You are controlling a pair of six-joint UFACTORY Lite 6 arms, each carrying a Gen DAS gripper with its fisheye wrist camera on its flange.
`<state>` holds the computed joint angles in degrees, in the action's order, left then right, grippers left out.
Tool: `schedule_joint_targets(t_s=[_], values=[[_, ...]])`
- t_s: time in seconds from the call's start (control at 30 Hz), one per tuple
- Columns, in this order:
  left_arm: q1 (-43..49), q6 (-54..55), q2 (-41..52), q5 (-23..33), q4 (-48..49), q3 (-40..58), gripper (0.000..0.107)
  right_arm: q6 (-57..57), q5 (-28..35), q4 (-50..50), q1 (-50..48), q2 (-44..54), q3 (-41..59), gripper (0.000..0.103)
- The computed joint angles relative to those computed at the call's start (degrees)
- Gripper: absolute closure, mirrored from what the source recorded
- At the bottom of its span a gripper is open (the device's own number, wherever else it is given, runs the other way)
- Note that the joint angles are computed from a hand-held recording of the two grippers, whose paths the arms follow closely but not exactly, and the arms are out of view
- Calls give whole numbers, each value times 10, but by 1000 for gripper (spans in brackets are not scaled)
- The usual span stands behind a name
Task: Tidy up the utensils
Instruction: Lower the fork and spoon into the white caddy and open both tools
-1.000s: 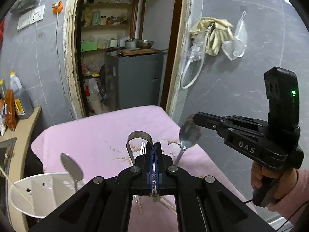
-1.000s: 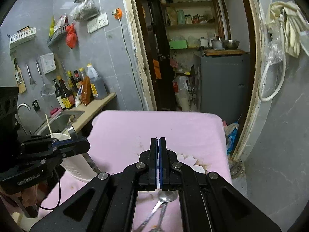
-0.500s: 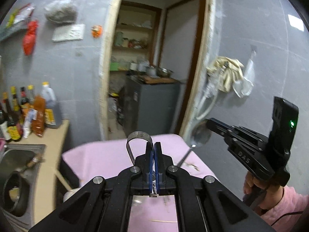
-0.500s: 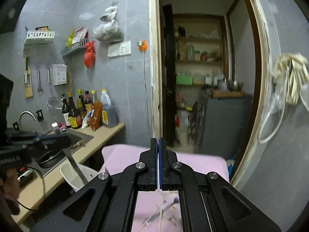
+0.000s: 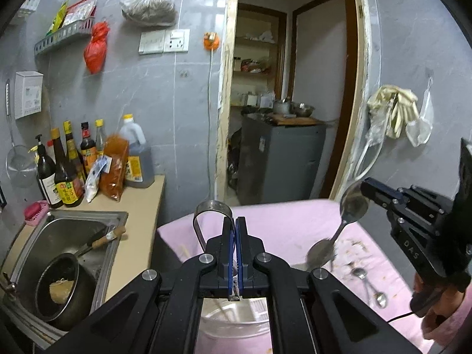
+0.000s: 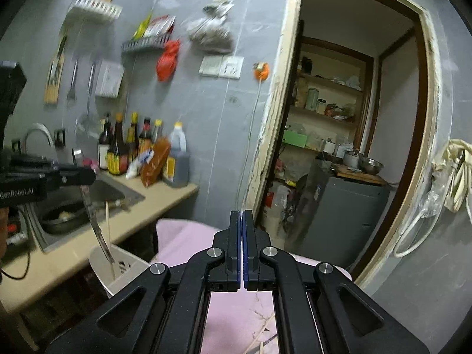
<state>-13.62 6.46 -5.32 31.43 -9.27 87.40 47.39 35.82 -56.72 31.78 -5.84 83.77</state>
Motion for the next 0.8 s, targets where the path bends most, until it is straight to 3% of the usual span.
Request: schedule_joint_targets(t_s=[0.23, 0.5, 0.63, 0.8], values=[[3, 40, 4, -24, -29, -62, 105, 30, 14, -21, 28, 29, -18, 102], [7, 53, 34, 55, -35, -43, 102, -23, -35, 88, -8, 19, -52, 101], [7, 39, 38, 98, -22, -26, 64, -65, -59, 161, -33, 13, -60, 101], [14, 27, 24, 124, -28, -22, 62, -84, -76, 201, -48, 7, -69, 101]])
